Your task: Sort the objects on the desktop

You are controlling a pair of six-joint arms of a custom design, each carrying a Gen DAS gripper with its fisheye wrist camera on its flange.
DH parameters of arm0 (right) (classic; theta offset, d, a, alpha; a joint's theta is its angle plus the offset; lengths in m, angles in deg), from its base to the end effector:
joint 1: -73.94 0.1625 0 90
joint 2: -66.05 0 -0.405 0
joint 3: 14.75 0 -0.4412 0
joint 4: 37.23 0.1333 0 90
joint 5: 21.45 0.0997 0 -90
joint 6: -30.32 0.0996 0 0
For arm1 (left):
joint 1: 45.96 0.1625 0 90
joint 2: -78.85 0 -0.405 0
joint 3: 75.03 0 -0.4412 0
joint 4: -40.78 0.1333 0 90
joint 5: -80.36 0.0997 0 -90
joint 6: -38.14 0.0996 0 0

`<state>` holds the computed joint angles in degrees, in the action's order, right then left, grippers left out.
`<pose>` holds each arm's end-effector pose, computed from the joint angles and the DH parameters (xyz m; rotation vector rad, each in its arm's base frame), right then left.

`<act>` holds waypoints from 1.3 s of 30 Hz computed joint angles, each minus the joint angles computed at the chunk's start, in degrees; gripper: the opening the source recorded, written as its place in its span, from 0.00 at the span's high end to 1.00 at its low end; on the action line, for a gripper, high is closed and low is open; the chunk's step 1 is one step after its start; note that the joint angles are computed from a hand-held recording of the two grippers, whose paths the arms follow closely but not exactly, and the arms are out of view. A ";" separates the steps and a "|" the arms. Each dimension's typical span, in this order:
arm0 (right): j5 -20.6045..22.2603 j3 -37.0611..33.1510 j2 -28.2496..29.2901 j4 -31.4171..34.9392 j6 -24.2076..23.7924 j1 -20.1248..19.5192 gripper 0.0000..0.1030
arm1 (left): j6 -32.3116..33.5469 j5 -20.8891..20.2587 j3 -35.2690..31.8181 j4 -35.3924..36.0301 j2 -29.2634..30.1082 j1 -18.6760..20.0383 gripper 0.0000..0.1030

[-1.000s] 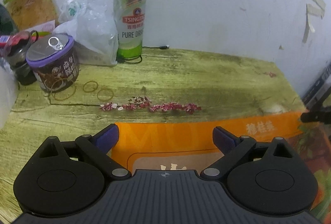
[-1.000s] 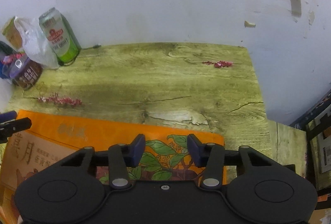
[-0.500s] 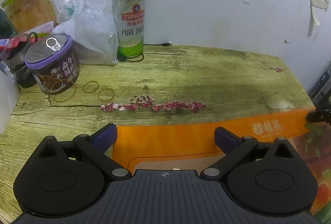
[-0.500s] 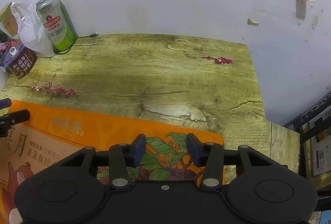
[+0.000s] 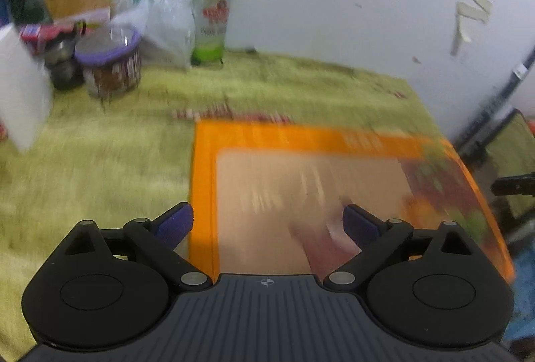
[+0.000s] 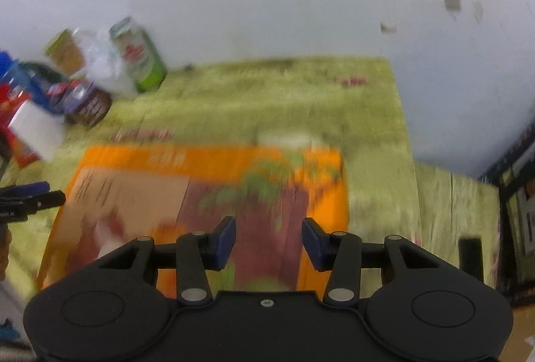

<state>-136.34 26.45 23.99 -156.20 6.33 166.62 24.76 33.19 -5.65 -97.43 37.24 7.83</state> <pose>0.1321 -0.8680 0.4117 0.4454 -2.5332 0.5674 -0.3176 -0.7740 0.1923 0.3197 2.4712 -0.8156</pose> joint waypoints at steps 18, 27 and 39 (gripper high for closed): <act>-1.18 4.71 -5.57 15.94 -4.43 0.17 0.63 | -5.42 2.83 8.09 3.17 -3.05 -3.49 0.33; -1.81 3.47 -4.80 18.30 -3.39 -0.30 0.66 | -4.46 2.64 6.43 8.55 -2.44 -3.00 0.42; -1.29 -0.88 -2.22 22.74 -0.59 -0.92 0.67 | -3.08 2.28 5.33 9.88 -1.89 -2.81 0.41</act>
<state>-137.63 25.57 21.77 -133.46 5.75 165.71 21.68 35.47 -0.32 -87.54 35.34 5.02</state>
